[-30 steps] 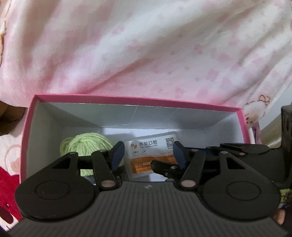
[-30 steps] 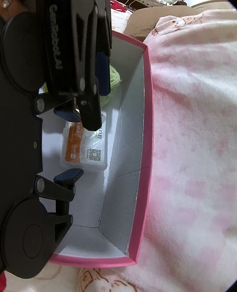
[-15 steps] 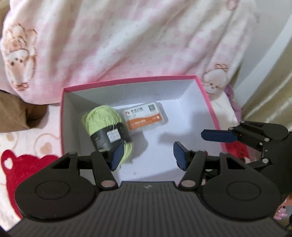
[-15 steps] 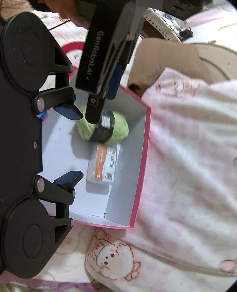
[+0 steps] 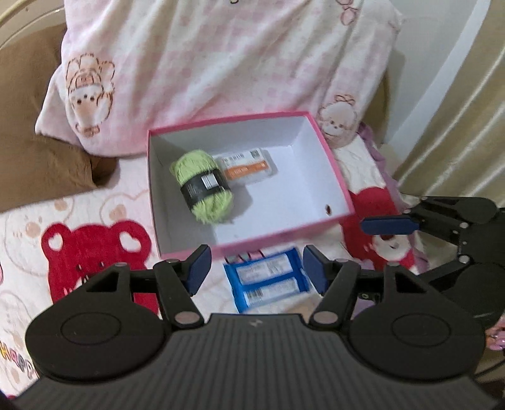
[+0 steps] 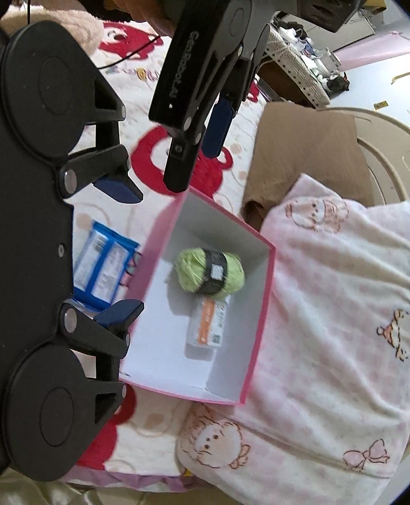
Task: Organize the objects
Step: 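Move the left tool to the blue wet-wipe pack and close on it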
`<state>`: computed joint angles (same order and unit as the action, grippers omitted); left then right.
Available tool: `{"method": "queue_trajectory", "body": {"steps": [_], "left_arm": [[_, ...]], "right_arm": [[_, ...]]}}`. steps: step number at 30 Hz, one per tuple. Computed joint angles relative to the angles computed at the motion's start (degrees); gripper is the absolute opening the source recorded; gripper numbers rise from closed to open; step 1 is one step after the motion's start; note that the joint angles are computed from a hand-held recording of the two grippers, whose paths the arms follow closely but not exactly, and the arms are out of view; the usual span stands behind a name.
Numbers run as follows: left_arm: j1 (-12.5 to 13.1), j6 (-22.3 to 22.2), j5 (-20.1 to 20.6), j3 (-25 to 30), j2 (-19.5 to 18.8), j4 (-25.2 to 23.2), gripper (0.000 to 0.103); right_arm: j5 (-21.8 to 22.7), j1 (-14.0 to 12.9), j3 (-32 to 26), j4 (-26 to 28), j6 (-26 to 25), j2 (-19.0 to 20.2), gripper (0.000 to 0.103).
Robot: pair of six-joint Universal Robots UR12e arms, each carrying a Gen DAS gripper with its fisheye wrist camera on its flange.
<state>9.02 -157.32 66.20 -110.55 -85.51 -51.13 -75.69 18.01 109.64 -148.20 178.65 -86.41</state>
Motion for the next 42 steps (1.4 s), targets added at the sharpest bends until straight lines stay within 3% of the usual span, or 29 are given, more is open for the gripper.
{"method": "queue_trajectory", "body": {"steps": [7,13,17,19,29,36,42], "left_arm": [[2.48,3.11,-1.83,-3.73,3.66,-0.82,0.066],[3.0,3.23,0.74,-7.53,4.33,4.01,0.068],[3.21,2.49,0.89,-9.27,3.04,6.49,0.068],[3.78,2.25,-1.03,-10.32,2.17,8.13,0.068],[4.11,-3.92,-4.12,-13.64,-2.48,17.79,0.065],[3.1,-5.17,-2.38,-13.78,-6.73,19.07,0.061],[2.71,-5.77,-1.16,-13.14,-9.62,18.93,0.058]], "right_arm": [[1.0,1.29,2.18,1.68,0.69,-2.19,0.073],[0.39,2.23,4.19,0.74,1.41,-2.52,0.073],[-0.03,2.38,5.51,-1.54,2.65,-1.58,0.073],[-0.54,2.35,6.05,-2.95,3.26,-0.83,0.073],[-2.59,1.05,7.7,-9.22,8.43,4.48,0.073],[-2.85,0.05,8.32,-11.05,14.99,7.72,0.073],[0.76,-1.37,8.81,-11.21,19.45,9.57,0.072]]}}
